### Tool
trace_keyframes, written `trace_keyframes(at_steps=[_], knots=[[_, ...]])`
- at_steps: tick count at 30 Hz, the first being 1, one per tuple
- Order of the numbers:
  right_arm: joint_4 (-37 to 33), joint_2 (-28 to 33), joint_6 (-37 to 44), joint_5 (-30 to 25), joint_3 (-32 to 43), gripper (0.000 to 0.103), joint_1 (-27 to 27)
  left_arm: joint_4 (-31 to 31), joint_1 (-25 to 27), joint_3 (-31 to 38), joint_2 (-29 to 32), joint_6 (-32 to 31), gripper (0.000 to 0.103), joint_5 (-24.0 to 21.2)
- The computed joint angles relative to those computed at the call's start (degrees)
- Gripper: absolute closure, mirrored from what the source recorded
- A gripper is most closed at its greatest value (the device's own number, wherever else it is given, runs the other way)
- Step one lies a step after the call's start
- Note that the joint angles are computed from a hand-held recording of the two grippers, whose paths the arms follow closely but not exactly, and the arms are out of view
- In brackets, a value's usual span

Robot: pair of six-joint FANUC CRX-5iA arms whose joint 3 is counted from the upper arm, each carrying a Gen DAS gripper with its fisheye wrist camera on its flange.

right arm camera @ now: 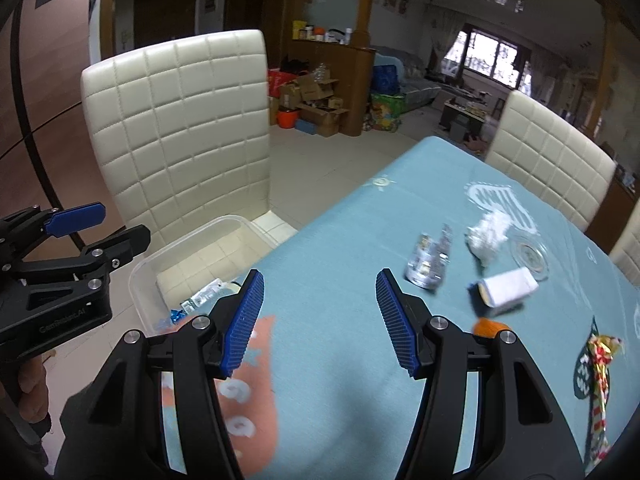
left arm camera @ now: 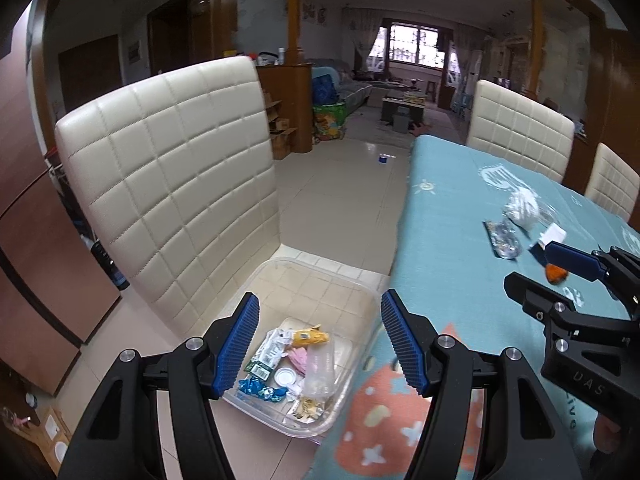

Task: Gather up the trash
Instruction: 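Move both open tools back over the table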

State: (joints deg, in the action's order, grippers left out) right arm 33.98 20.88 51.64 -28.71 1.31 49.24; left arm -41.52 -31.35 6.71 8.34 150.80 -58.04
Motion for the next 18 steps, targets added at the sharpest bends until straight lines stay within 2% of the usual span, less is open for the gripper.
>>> trace_keyframes(at_steps=[5,11,18], knots=[[3.3,-4.6,-5.9,2.6,-6.2,0.043,-2.3,-0.2,-3.1,4.0,2.6,-2.5,0.041,-1.3],[12.2,-11.0,-16.0,5.9,-15.7,0.042,-6.1,-1.2,-7.1,10.5,6.8,-5.5,0.041,-2.9],[17.8,-17.0,-23.3,8.1,-23.5,0.040,-11.7,1.3,-10.1,19.7,13.7,-11.2,0.041,-3.2]])
